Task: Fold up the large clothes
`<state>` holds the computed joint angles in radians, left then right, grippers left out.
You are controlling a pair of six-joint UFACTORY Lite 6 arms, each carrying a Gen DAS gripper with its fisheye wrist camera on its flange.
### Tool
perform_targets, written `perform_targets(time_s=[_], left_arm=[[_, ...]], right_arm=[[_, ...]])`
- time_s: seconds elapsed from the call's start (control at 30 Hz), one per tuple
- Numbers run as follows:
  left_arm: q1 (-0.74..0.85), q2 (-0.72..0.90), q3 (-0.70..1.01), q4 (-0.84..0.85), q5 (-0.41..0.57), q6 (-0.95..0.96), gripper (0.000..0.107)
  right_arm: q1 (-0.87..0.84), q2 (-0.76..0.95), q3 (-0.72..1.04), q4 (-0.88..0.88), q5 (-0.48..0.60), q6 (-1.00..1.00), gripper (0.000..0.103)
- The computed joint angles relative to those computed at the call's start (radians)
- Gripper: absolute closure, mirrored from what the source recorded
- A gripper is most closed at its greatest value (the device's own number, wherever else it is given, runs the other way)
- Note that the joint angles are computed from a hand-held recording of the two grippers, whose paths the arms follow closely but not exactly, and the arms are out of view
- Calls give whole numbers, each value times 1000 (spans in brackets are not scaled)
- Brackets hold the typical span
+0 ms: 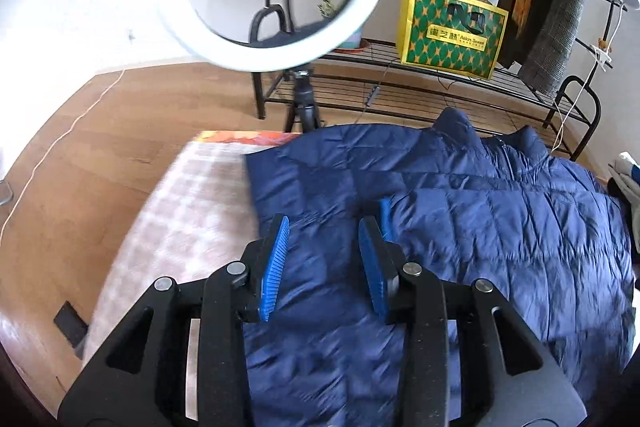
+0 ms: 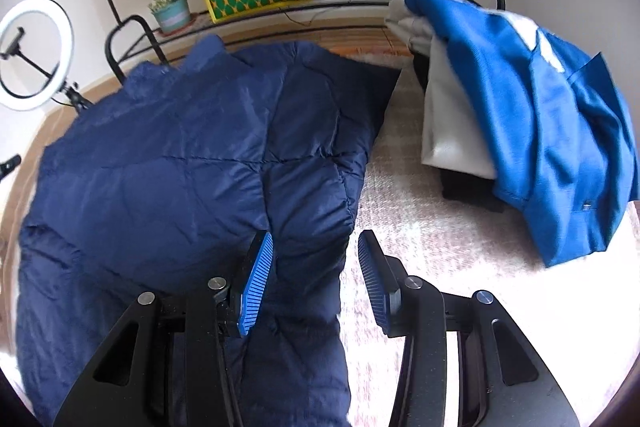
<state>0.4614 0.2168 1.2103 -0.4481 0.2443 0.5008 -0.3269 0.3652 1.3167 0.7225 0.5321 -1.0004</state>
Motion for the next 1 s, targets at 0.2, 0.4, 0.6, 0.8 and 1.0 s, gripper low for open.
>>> perform_targets(time_s=[0.2, 0.4, 0.6, 0.8, 1.0], left_arm=[[200, -257, -222, -256, 127, 361, 69], [471, -522, -368, -360, 398, 583, 69], [887, -669, -406, -388, 844, 810, 55], [1214, -642, -458, -276, 1106, 1044, 36], [1400, -439, -469, -130, 1094, 1185, 36]], right_arm=[[-113, -158, -88, 19, 143, -90, 60], [-299, -336, -153, 98, 346, -217, 60], [-542, -464, -208, 147, 575, -348, 60], [-823, -532, -281, 132, 792, -533, 60], [-1098, -554, -421, 65, 859, -821, 59]])
